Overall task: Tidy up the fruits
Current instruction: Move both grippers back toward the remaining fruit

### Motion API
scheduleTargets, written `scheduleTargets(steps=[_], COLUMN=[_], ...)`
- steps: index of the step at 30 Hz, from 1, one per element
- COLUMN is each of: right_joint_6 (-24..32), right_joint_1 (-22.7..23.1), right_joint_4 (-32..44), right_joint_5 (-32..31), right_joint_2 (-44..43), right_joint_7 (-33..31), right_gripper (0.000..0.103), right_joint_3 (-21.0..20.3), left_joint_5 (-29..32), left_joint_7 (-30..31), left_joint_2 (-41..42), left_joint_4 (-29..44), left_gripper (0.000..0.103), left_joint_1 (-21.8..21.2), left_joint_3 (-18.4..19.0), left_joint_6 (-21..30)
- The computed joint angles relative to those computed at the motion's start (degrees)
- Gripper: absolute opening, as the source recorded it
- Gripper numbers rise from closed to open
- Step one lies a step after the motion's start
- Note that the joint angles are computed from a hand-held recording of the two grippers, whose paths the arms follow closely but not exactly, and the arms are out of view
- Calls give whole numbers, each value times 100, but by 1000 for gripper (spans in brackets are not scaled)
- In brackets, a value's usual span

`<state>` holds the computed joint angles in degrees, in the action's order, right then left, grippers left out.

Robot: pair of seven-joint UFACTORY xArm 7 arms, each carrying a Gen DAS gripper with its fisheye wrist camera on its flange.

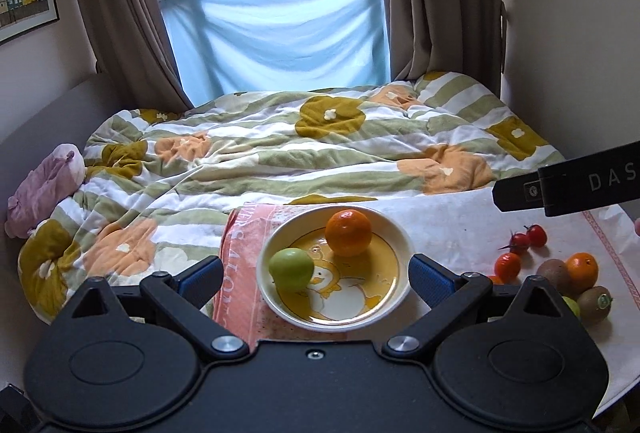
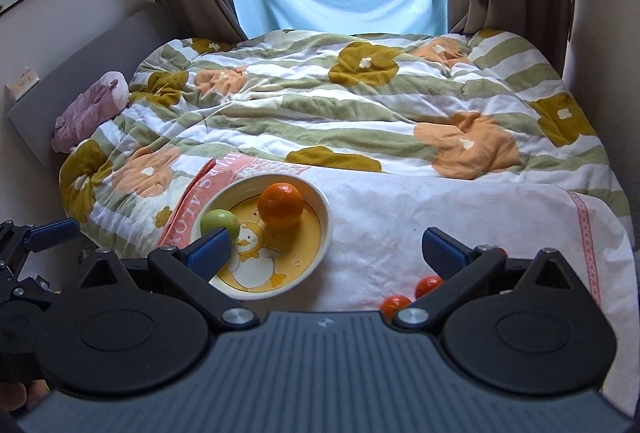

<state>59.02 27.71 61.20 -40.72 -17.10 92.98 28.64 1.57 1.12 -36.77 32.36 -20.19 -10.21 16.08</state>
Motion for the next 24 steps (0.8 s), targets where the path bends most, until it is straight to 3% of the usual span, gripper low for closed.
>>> scheduleTargets(steps=[7, 14, 19, 24], right_joint_6=[342, 711, 854, 569], right_joint_1=[130, 230, 244, 227], right_joint_4=[-1171, -2176, -2831, -3544], right_joint_5=[810, 1661, 2162, 2529], right_joint_2=[-1648, -3025, -3790, -4317], right_joint_7=[54, -213, -477, -600], right_gripper=[103, 103, 103, 103], right_joint_3=[99, 198, 267, 337], left_joint_5=[-32, 86, 215, 428], left_joint_7=[-575, -1205, -1364, -1405], left_joint_2=[-461, -414, 78, 951], left_joint_4=[-222, -345, -384, -309], left_gripper=[101, 101, 101, 98], left_joint_1=[-252, -583, -923, -1115], left_joint_3=[-502, -966, -1079, -1195], left_joint_6=[180, 37, -369, -980])
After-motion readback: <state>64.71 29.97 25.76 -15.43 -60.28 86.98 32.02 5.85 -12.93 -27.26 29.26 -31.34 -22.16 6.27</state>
